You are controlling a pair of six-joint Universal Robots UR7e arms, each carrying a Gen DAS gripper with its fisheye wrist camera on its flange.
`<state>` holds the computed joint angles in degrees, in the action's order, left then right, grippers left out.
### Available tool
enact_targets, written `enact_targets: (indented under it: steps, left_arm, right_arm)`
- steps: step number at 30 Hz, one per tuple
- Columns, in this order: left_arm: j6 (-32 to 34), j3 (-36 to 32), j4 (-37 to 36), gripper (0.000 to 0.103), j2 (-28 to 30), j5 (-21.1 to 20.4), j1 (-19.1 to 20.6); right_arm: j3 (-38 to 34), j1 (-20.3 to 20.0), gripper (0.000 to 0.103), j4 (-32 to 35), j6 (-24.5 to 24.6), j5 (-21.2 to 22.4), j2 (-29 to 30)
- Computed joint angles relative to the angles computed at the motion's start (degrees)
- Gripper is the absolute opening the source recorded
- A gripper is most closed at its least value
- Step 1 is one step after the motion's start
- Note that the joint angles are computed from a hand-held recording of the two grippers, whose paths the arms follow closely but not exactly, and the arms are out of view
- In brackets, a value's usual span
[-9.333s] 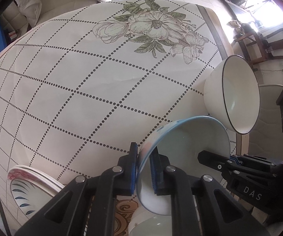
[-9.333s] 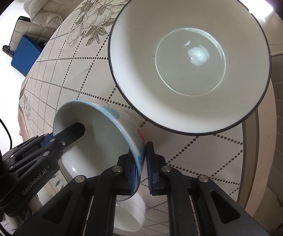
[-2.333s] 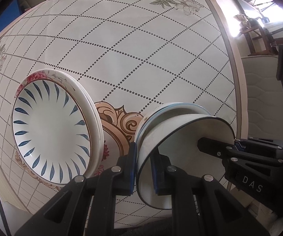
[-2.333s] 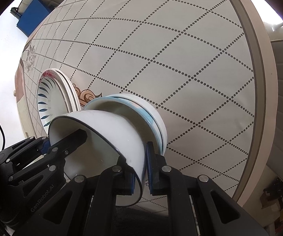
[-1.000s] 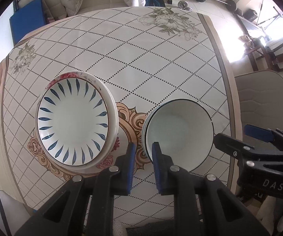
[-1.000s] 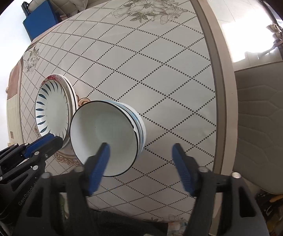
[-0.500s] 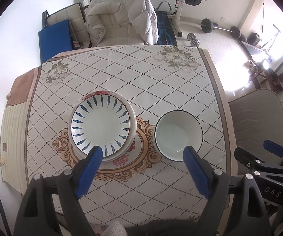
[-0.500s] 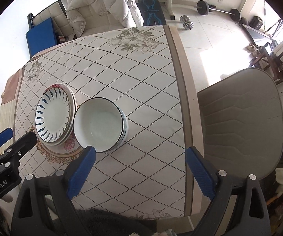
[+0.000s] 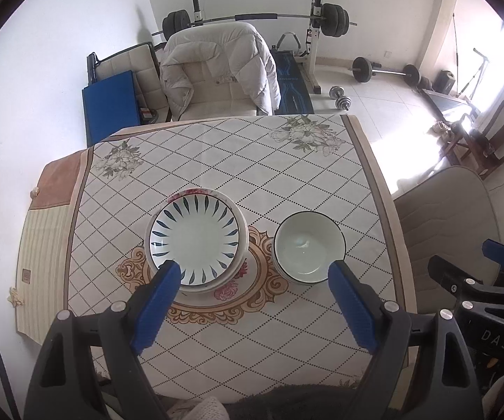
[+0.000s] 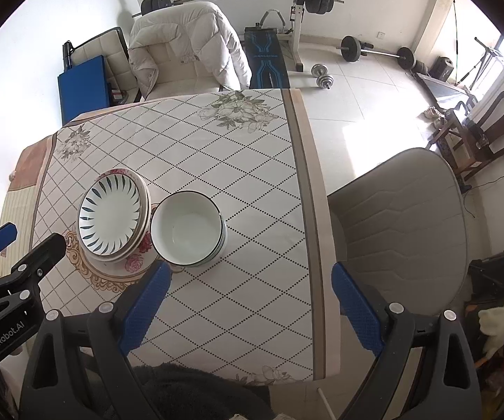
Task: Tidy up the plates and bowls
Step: 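Raise both tools away from the bowl stack, then lower both tools and grip the rim of the nested bowl stack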
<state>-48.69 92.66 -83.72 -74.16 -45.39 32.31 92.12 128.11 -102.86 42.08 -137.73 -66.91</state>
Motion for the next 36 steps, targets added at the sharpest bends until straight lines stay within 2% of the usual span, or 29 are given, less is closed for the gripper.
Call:
enact_targets:
  steps: [4, 9, 13, 16, 18, 19, 22, 26, 27, 28, 30, 33, 36]
  left_arm:
    - [-0.08, 0.28, -0.4, 0.086, 0.06, -1.44, 0.25]
    - [0.74, 1.27, -3.56, 0.086, 0.31, -2.1, 1.49]
    - [2.11, 2.17, -5.51, 0.086, 1.37, 1.18, 2.57]
    - [4.2, 1.93, -7.57, 0.086, 2.73, 2.19, 4.38]
    - [6.46, 0.91, -8.85, 0.086, 4.14, 0.87, 6.52]
    - [8.81, 0.33, -10.63, 0.086, 4.92, -1.12, 8.02]
    - [13.7, -3.41, -9.76, 0.086, 9.12, -5.81, 12.39]
    - [18.86, -8.38, -7.68, 0.086, 15.19, -9.62, 16.94]
    - [20.85, -9.68, -7.51, 0.085, 16.68, -11.54, 18.06]
    - [22.32, -10.82, -7.63, 0.08, 17.99, -13.08, 19.09]
    - [25.01, -13.4, -6.99, 0.079, 20.66, -16.64, 21.05]
    - [27.95, -16.74, -5.09, 0.077, 24.17, -19.76, 23.0]
    - [30.52, -20.07, -1.65, 0.077, 27.36, -22.3, 24.47]
  right_arm:
    - [0.18, -0.26, 0.095, -0.97, -0.13, 1.34, -0.95]
    - [2.97, -2.02, 0.095, -7.81, -2.95, 3.61, -2.51]
    - [4.45, -3.66, 0.095, -9.54, -5.86, 0.33, -1.6]
    - [6.52, -6.48, 0.095, -15.25, -10.57, 1.88, -1.08]
    - [7.65, -9.14, 0.095, -18.87, -13.58, 5.54, -0.69]
    - [7.99, -10.55, 0.095, -20.27, -14.93, 7.54, -0.28]
    - [8.79, -15.05, 0.095, -23.13, -17.09, 14.46, 1.23]
    - [9.11, -20.91, 0.095, -25.6, -18.23, 23.65, 4.08]
    - [9.21, -22.32, 0.095, -25.79, -18.02, 25.93, 4.8]
    - [9.43, -23.64, 0.095, -26.07, -17.69, 28.02, 5.46]
    - [10.55, -26.21, 0.095, -28.74, -18.04, 33.03, 6.61]
    - [11.7, -29.46, 0.095, -31.45, -18.57, 39.42, 8.4]
    - [12.41, -31.64, 0.095, -33.27, -19.54, 43.72, 10.05]
